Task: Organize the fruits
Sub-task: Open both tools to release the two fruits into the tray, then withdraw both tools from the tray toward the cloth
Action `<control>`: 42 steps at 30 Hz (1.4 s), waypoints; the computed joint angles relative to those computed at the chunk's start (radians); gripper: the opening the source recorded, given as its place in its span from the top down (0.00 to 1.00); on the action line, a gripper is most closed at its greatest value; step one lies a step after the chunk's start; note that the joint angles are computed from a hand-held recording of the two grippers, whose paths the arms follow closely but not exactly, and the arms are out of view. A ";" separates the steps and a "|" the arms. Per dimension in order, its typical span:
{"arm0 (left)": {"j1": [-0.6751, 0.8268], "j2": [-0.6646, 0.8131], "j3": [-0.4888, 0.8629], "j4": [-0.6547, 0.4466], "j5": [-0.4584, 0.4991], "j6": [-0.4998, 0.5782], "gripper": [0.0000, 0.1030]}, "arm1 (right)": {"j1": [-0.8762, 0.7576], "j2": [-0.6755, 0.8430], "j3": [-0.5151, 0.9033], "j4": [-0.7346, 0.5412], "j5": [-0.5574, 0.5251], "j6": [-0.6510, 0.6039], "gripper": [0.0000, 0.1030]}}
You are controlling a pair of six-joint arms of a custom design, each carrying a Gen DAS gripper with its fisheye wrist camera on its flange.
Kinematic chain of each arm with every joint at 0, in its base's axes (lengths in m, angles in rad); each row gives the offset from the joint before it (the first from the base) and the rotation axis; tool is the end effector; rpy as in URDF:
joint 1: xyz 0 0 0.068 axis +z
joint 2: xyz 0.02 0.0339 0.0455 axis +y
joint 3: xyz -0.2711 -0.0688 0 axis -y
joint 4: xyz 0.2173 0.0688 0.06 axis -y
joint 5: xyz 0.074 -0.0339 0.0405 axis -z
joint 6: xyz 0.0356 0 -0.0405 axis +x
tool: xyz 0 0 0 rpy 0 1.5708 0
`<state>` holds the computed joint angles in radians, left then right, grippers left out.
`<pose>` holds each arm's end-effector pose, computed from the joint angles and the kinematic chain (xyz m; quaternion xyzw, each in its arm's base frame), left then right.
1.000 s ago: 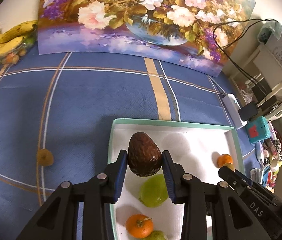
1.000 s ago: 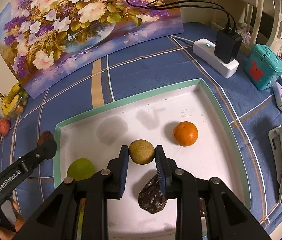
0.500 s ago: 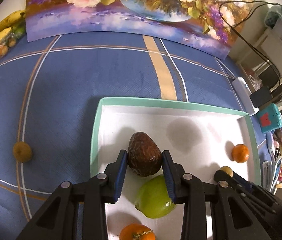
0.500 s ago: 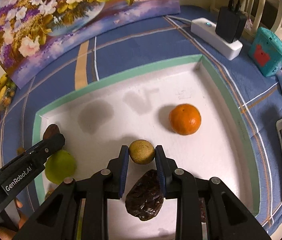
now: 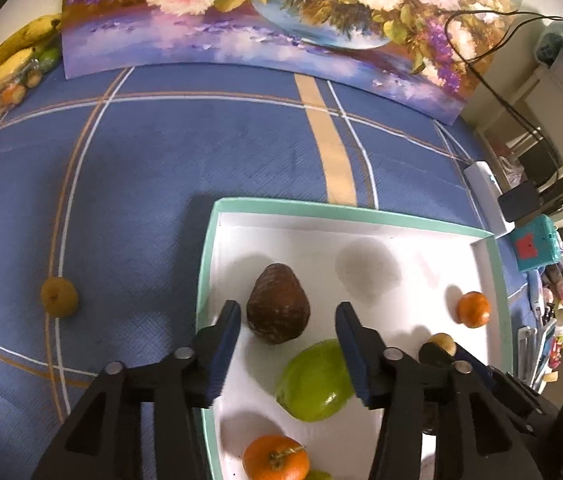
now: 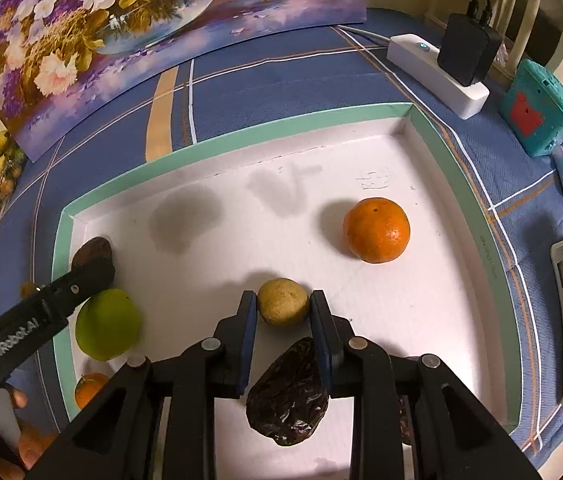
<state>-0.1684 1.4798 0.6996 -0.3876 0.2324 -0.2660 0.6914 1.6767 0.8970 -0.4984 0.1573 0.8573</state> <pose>0.2299 -0.0474 0.1733 -0.0243 0.9731 -0.1538 0.1696 0.2168 0.1722 0.1685 0.0931 0.9819 0.0461 0.1583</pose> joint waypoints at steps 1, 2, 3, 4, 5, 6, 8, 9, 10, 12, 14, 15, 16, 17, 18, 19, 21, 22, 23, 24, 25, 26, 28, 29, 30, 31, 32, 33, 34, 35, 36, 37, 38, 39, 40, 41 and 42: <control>-0.002 -0.009 0.008 -0.014 -0.005 0.001 0.44 | 0.000 -0.002 0.008 -0.011 0.002 -0.002 0.72; 0.000 -0.020 0.019 -0.034 -0.004 0.004 0.44 | -0.001 -0.005 0.015 -0.020 0.006 -0.004 0.71; 0.005 -0.033 0.027 -0.052 0.002 0.006 0.44 | -0.002 -0.008 0.024 -0.032 0.009 -0.008 0.68; 0.013 -0.049 0.036 -0.070 0.010 0.009 0.44 | -0.003 -0.015 0.031 -0.042 0.012 -0.011 0.65; 0.019 -0.062 0.042 -0.082 0.014 0.012 0.44 | -0.004 -0.024 0.039 -0.053 0.014 -0.014 0.65; 0.026 -0.078 0.049 -0.097 0.018 0.017 0.44 | -0.005 -0.033 0.049 -0.066 0.017 -0.016 0.65; 0.045 -0.113 0.068 -0.132 0.022 0.030 0.44 | 0.003 -0.051 0.064 -0.094 0.035 -0.013 0.65; 0.054 -0.129 0.078 -0.150 0.021 0.036 0.44 | 0.006 -0.061 0.066 -0.102 0.041 -0.011 0.65; 0.065 -0.140 0.086 -0.163 0.019 0.043 0.43 | 0.008 -0.071 0.069 -0.109 0.044 -0.011 0.65; 0.083 -0.158 0.098 -0.184 0.015 0.055 0.42 | 0.013 -0.090 0.078 -0.123 0.052 -0.009 0.65; 0.105 -0.177 0.108 -0.206 0.009 0.069 0.41 | 0.024 -0.105 0.087 -0.140 0.068 -0.006 0.65; 0.116 -0.183 0.110 -0.213 0.006 0.074 0.40 | 0.031 -0.112 0.093 -0.150 0.076 -0.004 0.65; 0.130 -0.188 0.110 -0.220 0.005 0.079 0.38 | 0.040 -0.120 0.097 -0.160 0.084 -0.001 0.65; 0.140 -0.192 0.106 -0.221 0.005 0.083 0.37 | 0.045 -0.126 0.100 -0.166 0.089 0.002 0.65; 0.156 -0.192 0.103 -0.222 0.005 0.091 0.36 | 0.049 -0.132 0.103 -0.171 0.092 0.003 0.65; 0.167 -0.193 0.098 -0.223 0.004 0.096 0.35 | 0.052 -0.135 0.105 -0.173 0.094 0.005 0.65; 0.198 -0.192 0.085 -0.225 -0.008 0.108 0.28 | 0.059 -0.132 0.106 -0.177 0.102 0.007 0.63; 0.214 -0.185 0.078 -0.225 -0.019 0.112 0.23 | 0.063 -0.122 0.103 -0.172 0.104 0.007 0.55; 0.227 -0.182 0.069 -0.224 -0.025 0.116 0.21 | 0.064 -0.109 0.096 -0.160 0.096 0.005 0.47; 0.240 -0.178 0.062 -0.222 -0.029 0.121 0.17 | 0.063 -0.095 0.090 -0.150 0.085 0.004 0.33; 0.257 -0.171 0.052 -0.218 -0.039 0.127 0.13 | 0.065 -0.080 0.083 -0.141 0.075 0.005 0.31; 0.265 -0.168 0.043 -0.214 -0.050 0.130 0.11 | 0.067 -0.066 0.080 -0.137 0.071 0.009 0.31; 0.279 -0.160 0.027 -0.203 -0.084 0.132 0.03 | 0.070 -0.050 0.080 -0.135 0.070 0.010 0.31; 0.294 -0.157 0.016 -0.196 -0.095 0.135 0.03 | 0.073 -0.044 0.079 -0.134 0.073 0.012 0.30; 0.305 -0.154 0.008 -0.190 -0.100 0.136 0.02 | 0.075 -0.040 0.079 -0.134 0.076 0.013 0.25; 0.316 -0.152 0.000 -0.184 -0.105 0.136 0.00 | 0.077 -0.039 0.078 -0.131 0.081 0.014 0.19; 0.325 -0.154 -0.009 -0.177 -0.112 0.135 0.00 | 0.077 -0.041 0.076 -0.128 0.084 0.013 0.17; 0.329 -0.165 -0.019 -0.176 -0.120 0.133 0.00 | 0.077 -0.043 0.074 -0.125 0.087 0.011 0.16; 0.335 -0.170 -0.026 -0.172 -0.130 0.133 0.00 | 0.078 -0.044 0.072 -0.123 0.091 0.011 0.16; 0.341 -0.175 -0.033 -0.170 -0.138 0.135 0.00 | 0.081 -0.045 0.070 -0.121 0.095 0.014 0.16; 0.348 -0.181 -0.038 -0.171 -0.141 0.138 0.00 | 0.083 -0.048 0.066 -0.120 0.100 0.017 0.15; 0.352 -0.184 -0.039 -0.175 -0.142 0.140 0.00 | 0.088 -0.049 0.062 -0.118 0.109 0.023 0.12; 0.357 -0.192 -0.041 -0.179 -0.140 0.141 0.00 | 0.094 -0.049 0.060 -0.118 0.118 0.030 0.09; 0.361 -0.205 -0.045 -0.182 -0.138 0.143 0.00 | 0.100 -0.049 0.059 -0.119 0.127 0.035 0.07; 0.365 -0.219 -0.048 -0.187 -0.139 0.147 0.00 | 0.109 -0.051 0.058 -0.120 0.137 0.040 0.07; 0.368 -0.234 -0.050 -0.190 -0.140 0.153 0.00 | 0.116 -0.052 0.059 -0.124 0.145 0.044 0.07; 0.369 -0.250 -0.051 -0.197 -0.140 0.158 0.00 | 0.125 -0.056 0.059 -0.127 0.154 0.051 0.07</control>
<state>0.2002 1.2298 0.6484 -0.5847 0.0920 -0.1081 0.8166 1.6209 0.9564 -0.6258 0.3116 0.9082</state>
